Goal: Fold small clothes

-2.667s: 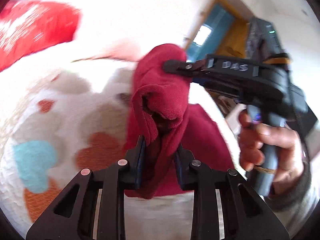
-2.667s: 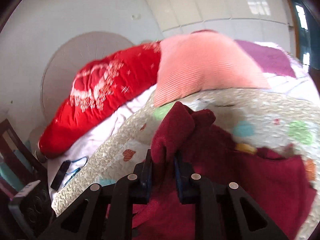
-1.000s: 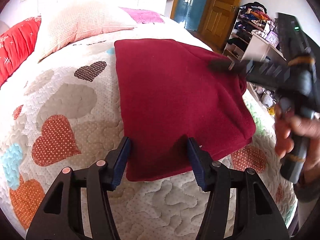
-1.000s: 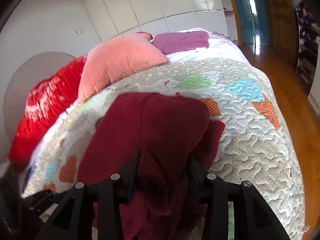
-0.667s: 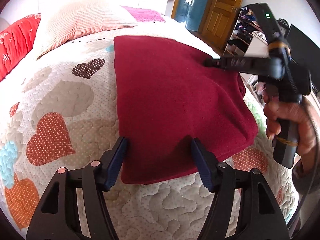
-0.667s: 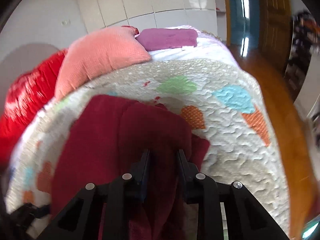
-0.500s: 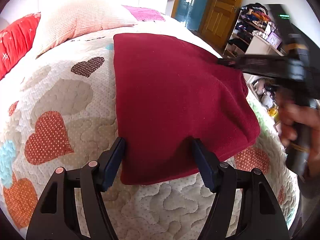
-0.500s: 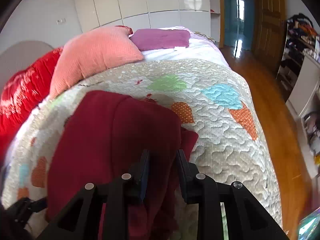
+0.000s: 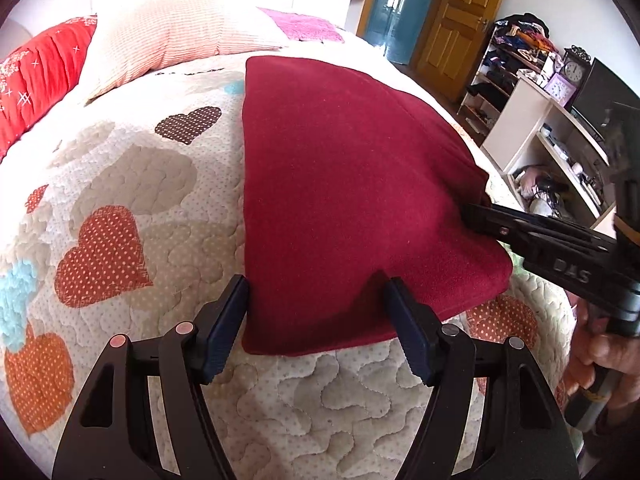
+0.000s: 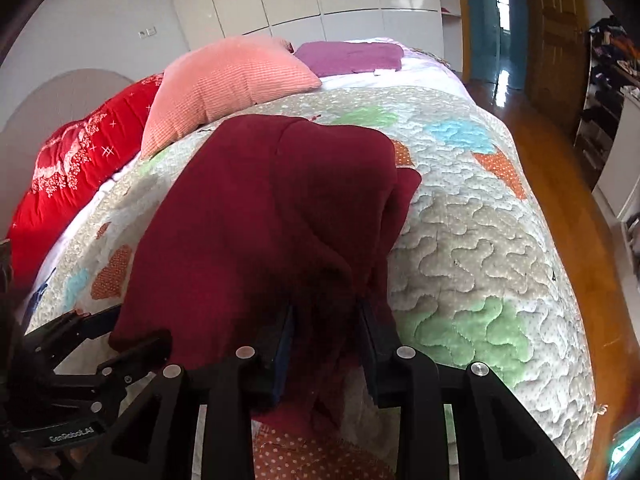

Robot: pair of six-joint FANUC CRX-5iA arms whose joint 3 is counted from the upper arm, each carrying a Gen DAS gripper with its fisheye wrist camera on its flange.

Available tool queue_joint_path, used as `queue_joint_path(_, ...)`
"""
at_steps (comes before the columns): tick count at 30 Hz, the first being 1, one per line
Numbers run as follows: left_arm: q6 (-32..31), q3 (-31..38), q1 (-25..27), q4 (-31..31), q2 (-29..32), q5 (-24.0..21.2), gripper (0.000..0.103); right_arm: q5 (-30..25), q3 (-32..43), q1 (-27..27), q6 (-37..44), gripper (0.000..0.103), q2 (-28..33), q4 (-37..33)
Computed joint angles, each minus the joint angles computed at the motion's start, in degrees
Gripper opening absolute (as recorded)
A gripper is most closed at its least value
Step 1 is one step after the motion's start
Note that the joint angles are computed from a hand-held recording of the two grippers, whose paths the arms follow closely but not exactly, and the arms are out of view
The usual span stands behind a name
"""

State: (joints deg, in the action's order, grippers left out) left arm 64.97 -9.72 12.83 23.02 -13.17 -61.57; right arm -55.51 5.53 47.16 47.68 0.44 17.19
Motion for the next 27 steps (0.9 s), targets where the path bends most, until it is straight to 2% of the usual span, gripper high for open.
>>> queue_joint_path(2,0.4,0.4,0.1,-0.2,-0.3,-0.5,0.070,0.1,-1.0,0.9,-1.6,0.028,-1.6,1.4)
queue_joint_path(6,0.1,0.9,0.0,-0.7,-1.2,-0.2,0.070,3.8,-4.2,2.3,-5.7,0.030,-5.3,4.3)
queue_joint_path(8,0.1,1.6,-0.5,-1.6,-1.3,0.2,0.070,4.9,-4.3,2.8,-6.8,0.030,-5.3,6.0)
queue_joint_path(12,0.4,3.2,-1.1,-2.3,-0.5,0.7,0.070,6.0,-2.2,2.0,-8.0,0.040,-3.0,7.2)
queue_joint_path(14,0.9,4.4,-1.4,-3.0,0.6,0.9,0.070,6.6,-1.1,1.4,-8.9,0.040,-1.6,8.1)
queue_joint_path(17,0.8,5.5,-1.4,-2.3,2.5,1.5,0.070,5.0,0.5,0.2,-12.4,0.047,1.2,10.1)
queue_joint_path(19,-0.8,5.2,0.1,2.4,4.1,1.7,0.070,4.5,1.7,-1.5,-12.6,0.049,2.7,7.6)
queue_joint_path(20,-1.5,4.8,1.0,5.3,5.0,1.3,0.071,6.0,1.5,-2.8,-12.2,0.051,2.8,4.6)
queue_joint_path(22,-2.5,4.4,2.9,11.0,6.9,0.3,0.075,9.4,0.4,-5.2,-10.8,0.071,2.3,-1.8)
queue_joint_path(23,-2.3,4.3,3.3,12.1,7.7,0.3,0.080,10.8,-0.1,-6.0,-10.8,0.075,2.1,-3.9)
queue_joint_path(25,-1.9,4.8,3.9,13.8,9.7,-0.2,0.081,13.4,-0.7,-8.1,-8.6,0.084,2.0,-9.7)
queue_joint_path(27,-1.4,5.9,4.0,14.4,11.9,-1.9,0.086,16.3,0.5,-11.2,-1.3,0.086,2.4,-20.7)
